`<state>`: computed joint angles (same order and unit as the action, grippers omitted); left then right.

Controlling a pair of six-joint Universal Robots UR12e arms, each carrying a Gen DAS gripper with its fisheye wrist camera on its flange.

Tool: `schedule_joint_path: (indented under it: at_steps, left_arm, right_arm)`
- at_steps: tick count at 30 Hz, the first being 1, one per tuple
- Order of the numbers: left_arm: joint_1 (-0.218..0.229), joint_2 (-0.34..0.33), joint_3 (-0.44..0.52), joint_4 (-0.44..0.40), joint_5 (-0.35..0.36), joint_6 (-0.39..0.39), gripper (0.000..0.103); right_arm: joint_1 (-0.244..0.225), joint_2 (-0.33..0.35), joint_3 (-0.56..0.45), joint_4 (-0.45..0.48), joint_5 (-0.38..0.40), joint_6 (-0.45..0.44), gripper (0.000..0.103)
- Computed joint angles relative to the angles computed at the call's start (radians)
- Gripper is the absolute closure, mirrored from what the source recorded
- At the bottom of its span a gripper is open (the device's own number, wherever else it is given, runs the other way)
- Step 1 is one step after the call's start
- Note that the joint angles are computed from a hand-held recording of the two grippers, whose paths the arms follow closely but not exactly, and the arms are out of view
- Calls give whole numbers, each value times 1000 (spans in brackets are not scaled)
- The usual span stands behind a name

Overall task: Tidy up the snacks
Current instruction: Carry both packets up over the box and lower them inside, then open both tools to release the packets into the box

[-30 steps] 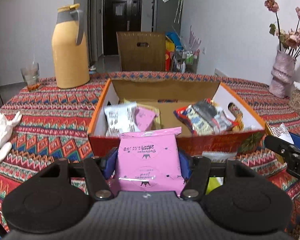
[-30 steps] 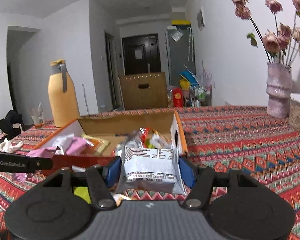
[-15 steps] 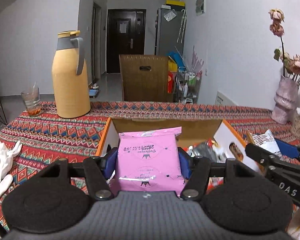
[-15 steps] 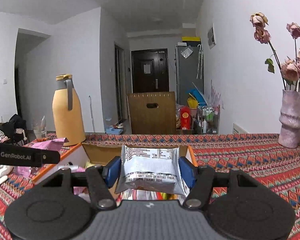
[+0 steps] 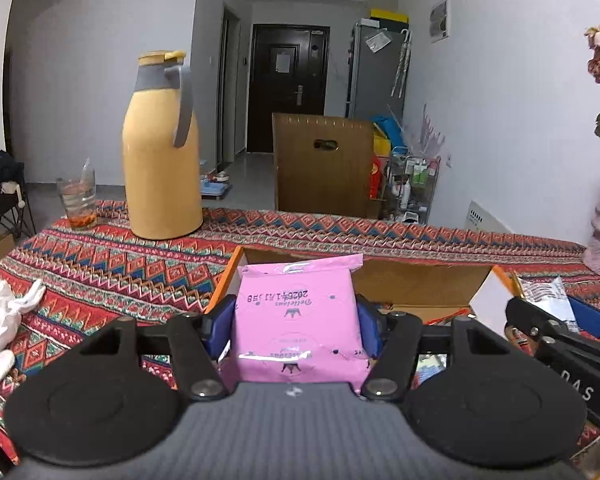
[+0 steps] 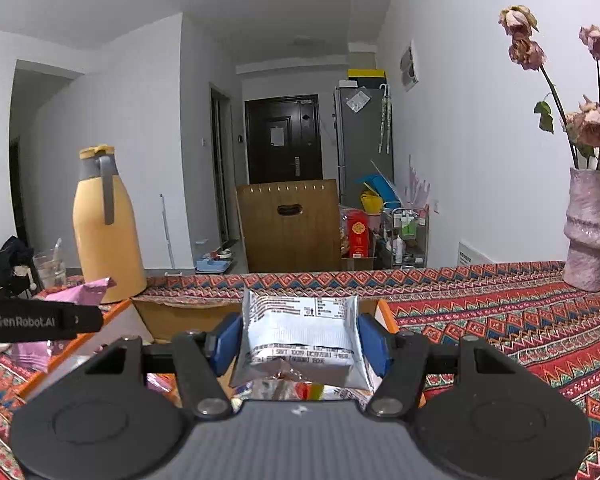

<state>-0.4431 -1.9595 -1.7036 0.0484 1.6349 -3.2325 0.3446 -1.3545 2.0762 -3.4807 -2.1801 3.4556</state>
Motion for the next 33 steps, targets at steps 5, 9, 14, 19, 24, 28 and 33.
schedule_joint_path:
  at_steps: [5, 9, 14, 19, 24, 28, 33]
  left_arm:
    - [1, -13, 2, -14, -4, 2, 41]
    - [0, -16, -1, -19, -12, 14, 41]
    - [9, -8, -12, -16, -42, 6, 25]
    - [13, -2, -31, 42, -36, -25, 0]
    - [13, 0, -31, 36, -36, -27, 0]
    - [15, -1, -28, 14, -44, -27, 0]
    - [16, 2, -31, 5, -46, -37, 0]
  right_arm:
    - [-7, 7, 9, 4, 16, 6, 41]
    - [-10, 7, 12, 22, 34, 11, 40]
    - [-10, 3, 8, 53, 30, 35, 23]
    - [-9, 0, 17, 38, 7, 73, 0]
    - [-17, -8, 24, 55, 17, 96, 0]
    - [-19, -10, 30, 53, 20, 101, 0]
    - [-17, -8, 28, 61, 13, 110, 0]
